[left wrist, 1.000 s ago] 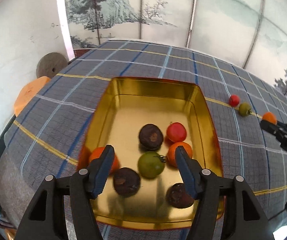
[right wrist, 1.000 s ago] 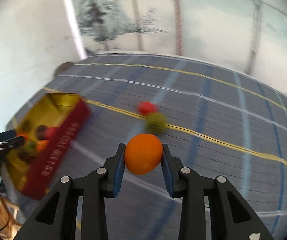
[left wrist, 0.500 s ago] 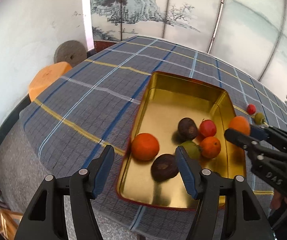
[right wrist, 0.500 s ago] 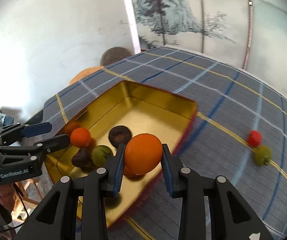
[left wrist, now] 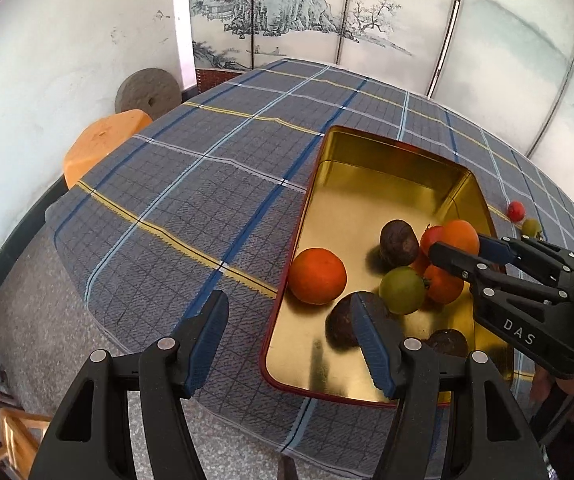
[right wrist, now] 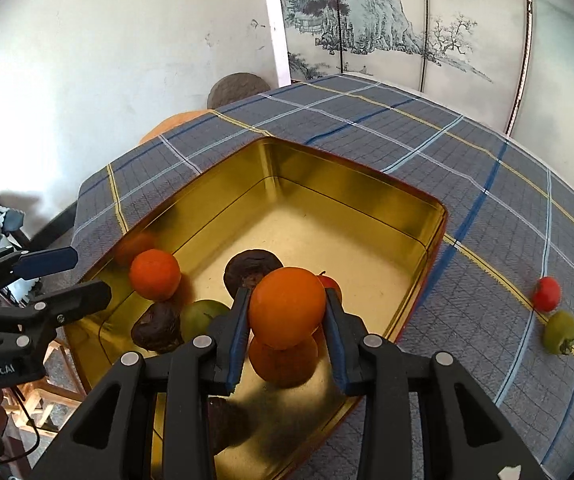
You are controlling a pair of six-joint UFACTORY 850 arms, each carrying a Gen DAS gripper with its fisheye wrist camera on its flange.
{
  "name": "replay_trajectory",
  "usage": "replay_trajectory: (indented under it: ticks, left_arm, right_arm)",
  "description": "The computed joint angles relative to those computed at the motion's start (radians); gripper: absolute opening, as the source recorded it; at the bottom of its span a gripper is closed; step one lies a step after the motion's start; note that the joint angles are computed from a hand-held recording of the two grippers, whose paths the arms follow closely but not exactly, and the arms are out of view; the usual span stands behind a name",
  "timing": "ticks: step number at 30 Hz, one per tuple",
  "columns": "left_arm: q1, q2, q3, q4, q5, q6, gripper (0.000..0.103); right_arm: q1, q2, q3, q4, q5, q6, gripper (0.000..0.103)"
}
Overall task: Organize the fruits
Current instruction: 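Lower the tangerine into the tin with the right gripper and open, then grasp a green fruit with the right gripper while the left gripper grasps the red tomato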
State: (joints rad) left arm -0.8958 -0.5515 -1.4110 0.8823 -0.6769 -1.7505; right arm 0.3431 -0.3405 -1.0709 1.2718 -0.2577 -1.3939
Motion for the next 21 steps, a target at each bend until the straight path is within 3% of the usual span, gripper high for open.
replay_trajectory:
  ticks: [12,16,21]
  left_arm:
    - [-0.001,-0.021,-0.035,-0.01,0.015,0.027,0.064]
    - [-0.004,-0.034,-0.062,-0.01,0.022,0.039,0.065]
    - [-0.006,-0.068,-0.121,-0.039,0.035,0.096,0.065]
  right_arm:
    - [0.004,0.025,0.017,0.024,0.007,-0.019,0.042]
    - [-0.025,0.082,0.064,0.199,-0.011,-0.185,0.045]
    - [-0.093,0.133,0.116,0.334,0.041,-0.314,0.046]
